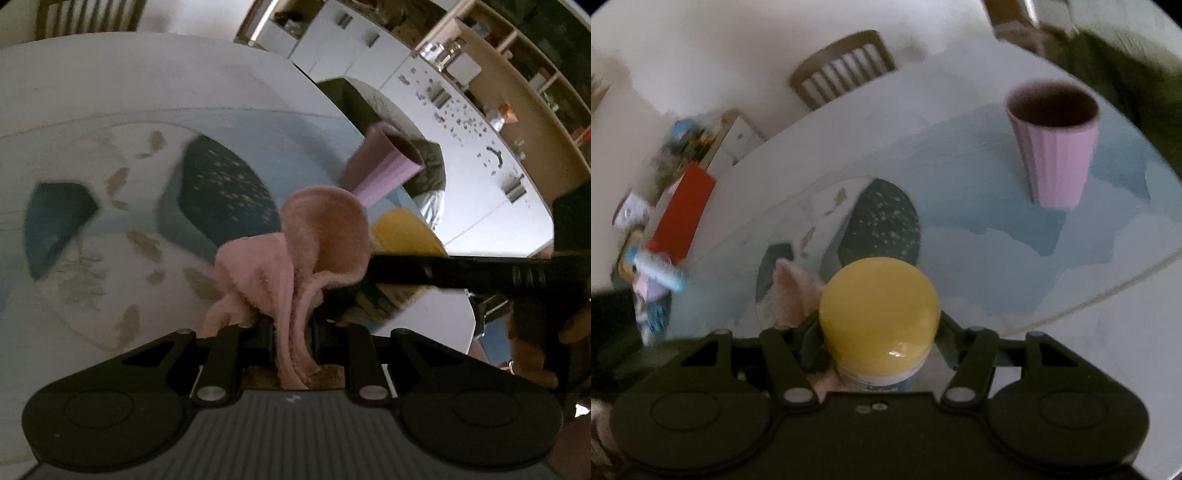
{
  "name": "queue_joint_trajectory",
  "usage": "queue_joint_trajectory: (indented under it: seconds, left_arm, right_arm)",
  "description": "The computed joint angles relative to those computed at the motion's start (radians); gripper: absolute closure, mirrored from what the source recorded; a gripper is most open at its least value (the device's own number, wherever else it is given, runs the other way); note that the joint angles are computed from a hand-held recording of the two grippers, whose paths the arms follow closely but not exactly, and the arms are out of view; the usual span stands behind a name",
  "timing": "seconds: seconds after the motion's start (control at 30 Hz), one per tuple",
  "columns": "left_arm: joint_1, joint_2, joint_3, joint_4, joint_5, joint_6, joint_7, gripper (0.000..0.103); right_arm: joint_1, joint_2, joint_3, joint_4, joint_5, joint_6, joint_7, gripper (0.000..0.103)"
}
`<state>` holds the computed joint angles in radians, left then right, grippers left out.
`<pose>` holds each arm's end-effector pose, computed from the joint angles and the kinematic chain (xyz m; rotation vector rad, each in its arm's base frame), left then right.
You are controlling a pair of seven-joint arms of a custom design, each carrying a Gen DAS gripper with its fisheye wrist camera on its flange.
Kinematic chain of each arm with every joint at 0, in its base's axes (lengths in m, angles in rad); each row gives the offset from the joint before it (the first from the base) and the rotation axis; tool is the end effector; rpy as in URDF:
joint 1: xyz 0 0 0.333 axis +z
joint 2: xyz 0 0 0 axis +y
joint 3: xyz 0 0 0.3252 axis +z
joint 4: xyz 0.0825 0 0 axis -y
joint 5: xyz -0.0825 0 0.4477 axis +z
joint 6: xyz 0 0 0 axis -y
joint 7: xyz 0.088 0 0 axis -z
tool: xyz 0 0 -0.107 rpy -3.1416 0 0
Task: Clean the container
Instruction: 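Lift the towel with the left tool while the right tool closes on the yellow-capped jar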
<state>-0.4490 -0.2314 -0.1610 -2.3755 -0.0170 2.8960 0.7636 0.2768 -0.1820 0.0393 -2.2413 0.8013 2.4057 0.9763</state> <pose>0.4615 -0.3248 0.4752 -2.2077 1.8018 -1.1139 0.5462 0.1842 0.4614 -2.0348 1.3562 0.1456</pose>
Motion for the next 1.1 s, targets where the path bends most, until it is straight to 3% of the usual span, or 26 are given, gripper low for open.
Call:
queue_joint_trajectory:
  seconds: [0.1,0.27,0.4,0.53,0.73,0.9,1.1]
  left_arm:
    - [-0.017,-0.070,0.034,-0.056,-0.029,0.023,0.027,0.085]
    - [-0.115,-0.153,0.138,-0.097,-0.091,0.053,0.156,0.085]
    - [-0.218,-0.154,0.218,-0.078,-0.155,0.068,0.285,0.085]
    - [-0.252,-0.118,0.236,-0.051,-0.230,0.056,0.368,0.085]
    - [-0.348,-0.096,0.321,-0.073,-0.479,0.127,0.507,0.086]
    - [-0.161,-0.078,0.170,-0.068,-0.348,0.011,0.382,0.086]
    - [-0.111,-0.126,0.130,-0.126,-0.320,0.028,0.323,0.086]
  right_arm:
    - [0.019,-0.043,0.006,-0.034,-0.035,0.018,-0.161,0.041]
    - [0.056,-0.107,0.027,-0.105,-0.114,0.066,-0.366,0.041]
    - [0.073,-0.115,0.030,-0.112,-0.114,0.047,-0.385,0.041]
    - [0.088,-0.116,0.031,-0.114,-0.093,0.049,-0.399,0.041]
    - [0.093,-0.114,0.035,-0.122,-0.092,0.064,-0.397,0.041]
    - [0.097,-0.121,0.032,-0.124,-0.078,0.059,-0.387,0.041]
    - [0.065,-0.065,0.048,-0.060,-0.135,0.024,-0.180,0.041]
